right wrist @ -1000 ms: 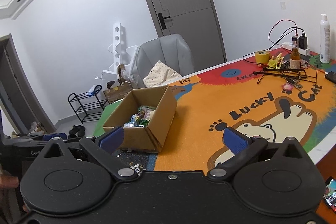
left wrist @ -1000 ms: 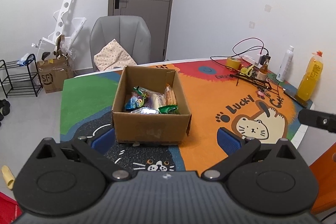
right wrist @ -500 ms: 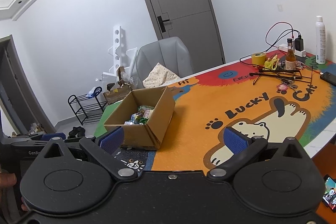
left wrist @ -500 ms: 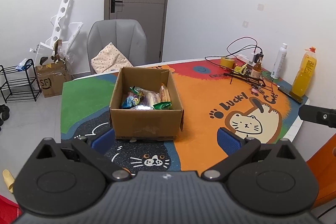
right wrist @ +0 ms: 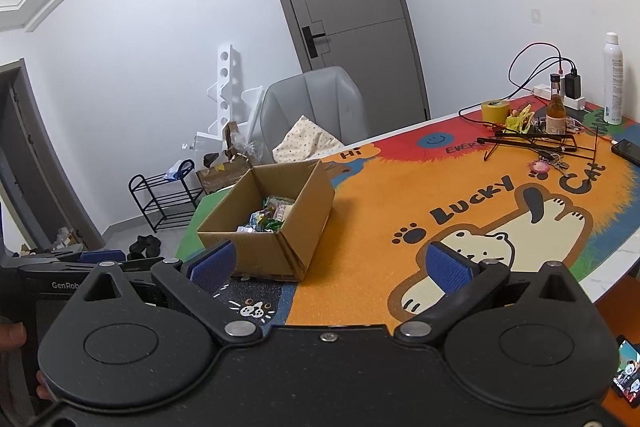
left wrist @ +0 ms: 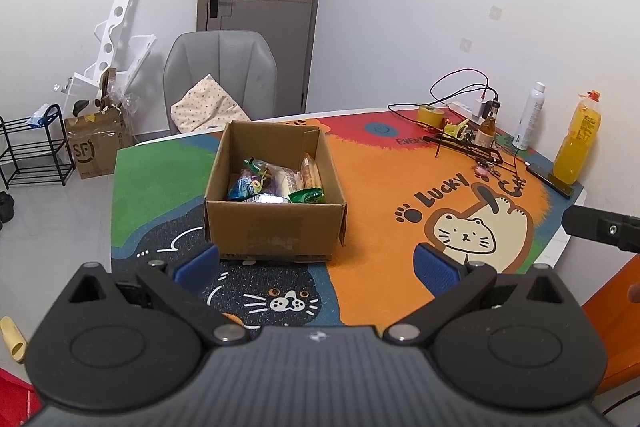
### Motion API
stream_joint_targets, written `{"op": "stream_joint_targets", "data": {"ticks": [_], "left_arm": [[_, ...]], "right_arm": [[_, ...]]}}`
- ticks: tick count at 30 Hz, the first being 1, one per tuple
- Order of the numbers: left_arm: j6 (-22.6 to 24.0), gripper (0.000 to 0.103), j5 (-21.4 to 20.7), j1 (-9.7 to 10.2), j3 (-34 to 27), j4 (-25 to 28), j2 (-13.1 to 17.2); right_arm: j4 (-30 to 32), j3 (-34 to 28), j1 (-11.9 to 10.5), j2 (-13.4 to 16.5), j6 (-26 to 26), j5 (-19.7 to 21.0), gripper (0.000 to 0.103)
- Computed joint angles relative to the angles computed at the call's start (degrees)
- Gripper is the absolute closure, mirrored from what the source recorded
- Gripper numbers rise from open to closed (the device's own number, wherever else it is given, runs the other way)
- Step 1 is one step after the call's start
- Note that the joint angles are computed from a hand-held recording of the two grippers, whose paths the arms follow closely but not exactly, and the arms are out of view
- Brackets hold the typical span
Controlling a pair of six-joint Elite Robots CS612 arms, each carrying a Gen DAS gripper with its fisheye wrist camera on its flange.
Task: Organize snacks
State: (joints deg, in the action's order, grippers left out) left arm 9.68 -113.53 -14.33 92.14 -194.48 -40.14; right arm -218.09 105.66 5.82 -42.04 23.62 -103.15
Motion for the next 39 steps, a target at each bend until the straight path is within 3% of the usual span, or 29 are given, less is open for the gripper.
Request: {"op": "stream_joint_targets", "data": {"ticks": [34, 39], "left_arm": [[-0.26, 0.000, -0.76, 0.47, -0.58, 0.60, 0.48], [-2.13, 0.000, -1.77, 0.70, -0.85, -0.26, 0.93]], "right_arm": [[1.93, -0.61, 0.32, -0.15, -1.18, -0.23, 0.000], [2.42, -0.78, 0.43, -0.11, -1.16, -0.29, 0.000]]}}
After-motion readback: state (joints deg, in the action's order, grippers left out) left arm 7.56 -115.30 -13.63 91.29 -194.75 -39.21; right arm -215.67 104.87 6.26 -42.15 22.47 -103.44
